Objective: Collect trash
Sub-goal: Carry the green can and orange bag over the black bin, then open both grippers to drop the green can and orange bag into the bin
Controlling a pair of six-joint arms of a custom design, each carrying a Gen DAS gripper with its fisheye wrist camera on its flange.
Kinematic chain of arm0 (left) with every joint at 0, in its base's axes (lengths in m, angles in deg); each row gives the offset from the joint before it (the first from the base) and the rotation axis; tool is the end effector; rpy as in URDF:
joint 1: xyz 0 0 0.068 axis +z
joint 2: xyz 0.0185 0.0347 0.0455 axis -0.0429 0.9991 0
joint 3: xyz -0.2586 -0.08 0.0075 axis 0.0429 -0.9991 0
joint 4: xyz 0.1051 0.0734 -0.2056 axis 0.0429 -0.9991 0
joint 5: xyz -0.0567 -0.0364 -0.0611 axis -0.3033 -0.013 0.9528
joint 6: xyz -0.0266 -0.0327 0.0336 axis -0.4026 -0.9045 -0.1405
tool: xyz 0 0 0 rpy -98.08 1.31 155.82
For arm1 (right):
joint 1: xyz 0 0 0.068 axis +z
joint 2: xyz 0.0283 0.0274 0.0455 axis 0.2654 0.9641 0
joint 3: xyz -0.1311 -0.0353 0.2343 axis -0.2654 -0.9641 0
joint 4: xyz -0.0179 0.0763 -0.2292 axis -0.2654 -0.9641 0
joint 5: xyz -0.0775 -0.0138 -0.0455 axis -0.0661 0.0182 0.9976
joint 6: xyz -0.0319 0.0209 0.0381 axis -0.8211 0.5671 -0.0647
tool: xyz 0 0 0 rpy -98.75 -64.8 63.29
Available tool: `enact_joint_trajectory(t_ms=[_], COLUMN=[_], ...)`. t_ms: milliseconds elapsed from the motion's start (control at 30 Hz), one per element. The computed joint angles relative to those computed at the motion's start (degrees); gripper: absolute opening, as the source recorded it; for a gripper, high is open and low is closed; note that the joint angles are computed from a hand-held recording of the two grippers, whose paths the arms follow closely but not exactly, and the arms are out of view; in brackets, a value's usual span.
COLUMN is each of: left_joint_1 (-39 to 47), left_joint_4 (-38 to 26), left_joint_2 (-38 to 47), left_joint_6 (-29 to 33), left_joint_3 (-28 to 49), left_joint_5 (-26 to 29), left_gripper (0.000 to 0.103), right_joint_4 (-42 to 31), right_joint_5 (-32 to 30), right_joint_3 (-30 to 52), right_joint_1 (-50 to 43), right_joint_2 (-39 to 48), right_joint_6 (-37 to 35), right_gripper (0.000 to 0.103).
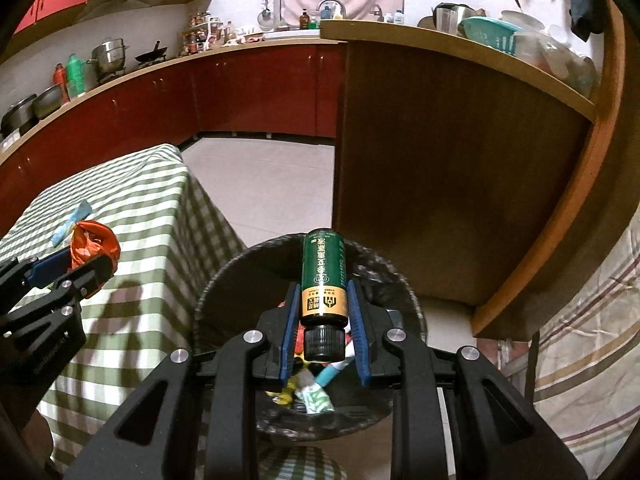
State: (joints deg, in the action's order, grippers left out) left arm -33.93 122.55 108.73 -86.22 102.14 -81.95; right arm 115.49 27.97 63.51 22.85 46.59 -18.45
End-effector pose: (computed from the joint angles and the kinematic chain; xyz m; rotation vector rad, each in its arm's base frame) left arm 0.2358 -0.1305 0.0646 0.2613 2.3071 0.0385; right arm 0.2185 0.0231 0.0540 0.0828 2.3207 -0.0445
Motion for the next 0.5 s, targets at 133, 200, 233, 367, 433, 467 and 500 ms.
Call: enact_joint_trajectory(t_ms=[133, 200, 233, 367, 433, 467, 500], left_joint_1=[-1.87, -2.55, -2.8, -3.91, -4.36, -4.53, -4.69], left_joint_4=[-1.08, -1.73, -2.09, -2.93, -3.41, -3.78, -4.19], left_joint_2=[1.04, 1.78, 2.08, 3.3, 4.08, 4.47, 4.82], left_joint_6=[-0.44, -0.74, -0.84, -1.08, -1.24, -1.26, -1.26], left_joint_3=[1.79, 2.9, 3.42, 5.28, 6.34, 6.95, 7.56], left_joint_5=[-1.11, -1.57, -1.68, -2.44, -2.74, -2.79, -2.84], left_gripper=[0.034, 0.034, 0.034, 0.034, 0.034, 0.034, 0.034], right_joint_4=[1.02, 1.42, 1.65, 1.96, 2.22, 2.36, 2.79], right_joint_5=[-1.6, -2.13, -2.32, -2.99, -2.97, -3.01, -3.04], right_joint_3=[-0.23, -0.22, -0.19, 0.35, 0.61, 0.66, 0.67], right_joint_1=[-2.49, -3.3, -3.68, -4.69, -4.65, -4.69, -4.72], right_joint_2=[0.69, 0.9, 1.01, 1.83, 2.48, 2.71, 3.18], right_joint_6=[-0.94, -1.2, -1.34, -1.59, -1.39, -1.42, -1.44], right_gripper=[0.025, 0.025, 0.025, 0.025, 0.025, 0.025, 0.025])
